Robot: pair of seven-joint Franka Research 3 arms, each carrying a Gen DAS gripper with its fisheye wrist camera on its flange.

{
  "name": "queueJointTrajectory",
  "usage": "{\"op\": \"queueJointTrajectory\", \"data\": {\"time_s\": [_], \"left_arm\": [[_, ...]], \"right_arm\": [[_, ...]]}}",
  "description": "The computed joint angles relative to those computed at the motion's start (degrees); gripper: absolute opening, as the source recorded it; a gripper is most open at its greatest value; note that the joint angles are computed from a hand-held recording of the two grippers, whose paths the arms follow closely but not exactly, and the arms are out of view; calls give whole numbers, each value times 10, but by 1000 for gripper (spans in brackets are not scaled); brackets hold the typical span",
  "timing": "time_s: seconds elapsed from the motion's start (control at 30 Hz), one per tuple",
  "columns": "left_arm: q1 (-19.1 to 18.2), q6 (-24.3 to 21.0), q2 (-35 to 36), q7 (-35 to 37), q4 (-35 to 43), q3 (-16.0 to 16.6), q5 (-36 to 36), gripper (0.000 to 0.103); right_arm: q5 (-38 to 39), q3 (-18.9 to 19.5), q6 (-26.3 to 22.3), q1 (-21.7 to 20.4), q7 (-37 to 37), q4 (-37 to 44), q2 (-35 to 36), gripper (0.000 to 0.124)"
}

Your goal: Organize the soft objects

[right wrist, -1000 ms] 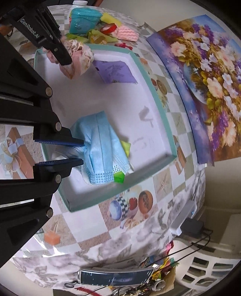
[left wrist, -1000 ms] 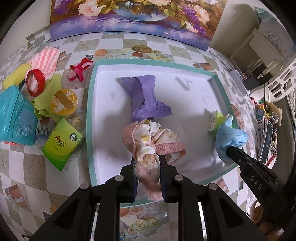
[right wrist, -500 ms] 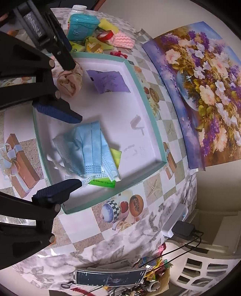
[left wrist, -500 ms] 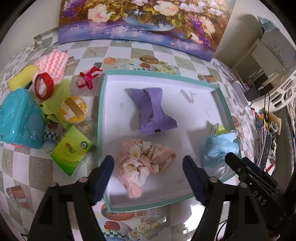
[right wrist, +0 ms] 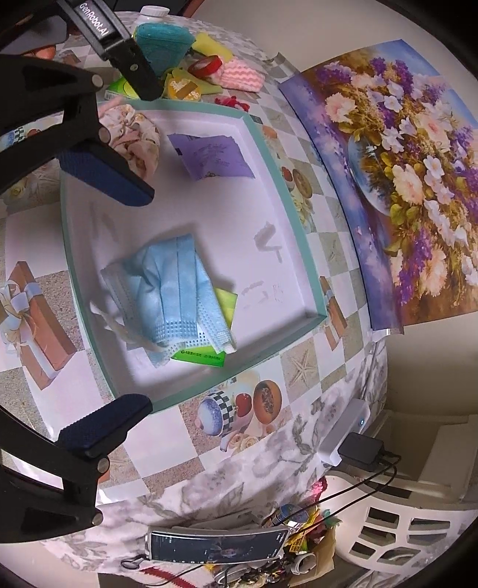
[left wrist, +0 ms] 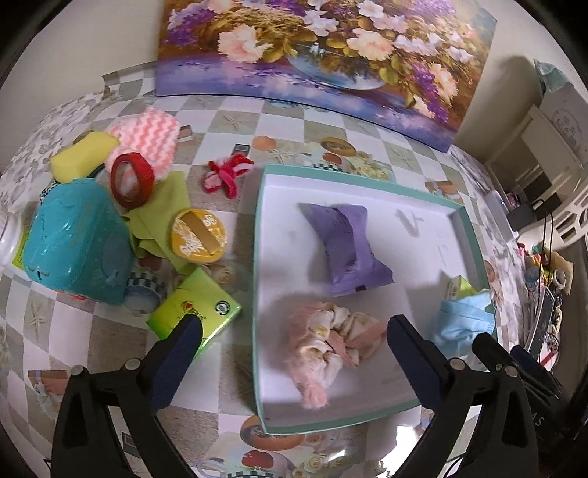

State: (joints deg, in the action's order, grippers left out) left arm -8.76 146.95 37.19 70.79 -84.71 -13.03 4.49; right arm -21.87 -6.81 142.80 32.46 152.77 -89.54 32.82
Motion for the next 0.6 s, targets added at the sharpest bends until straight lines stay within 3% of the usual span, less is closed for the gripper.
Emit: {"op": "queueJointTrajectory", "data": {"time_s": [0.6], "left_arm": [[8, 0, -20, -7, -14, 2, 2, 101]], "right_arm": [[-11, 1, 2, 1, 11, -6, -9, 103]]}}
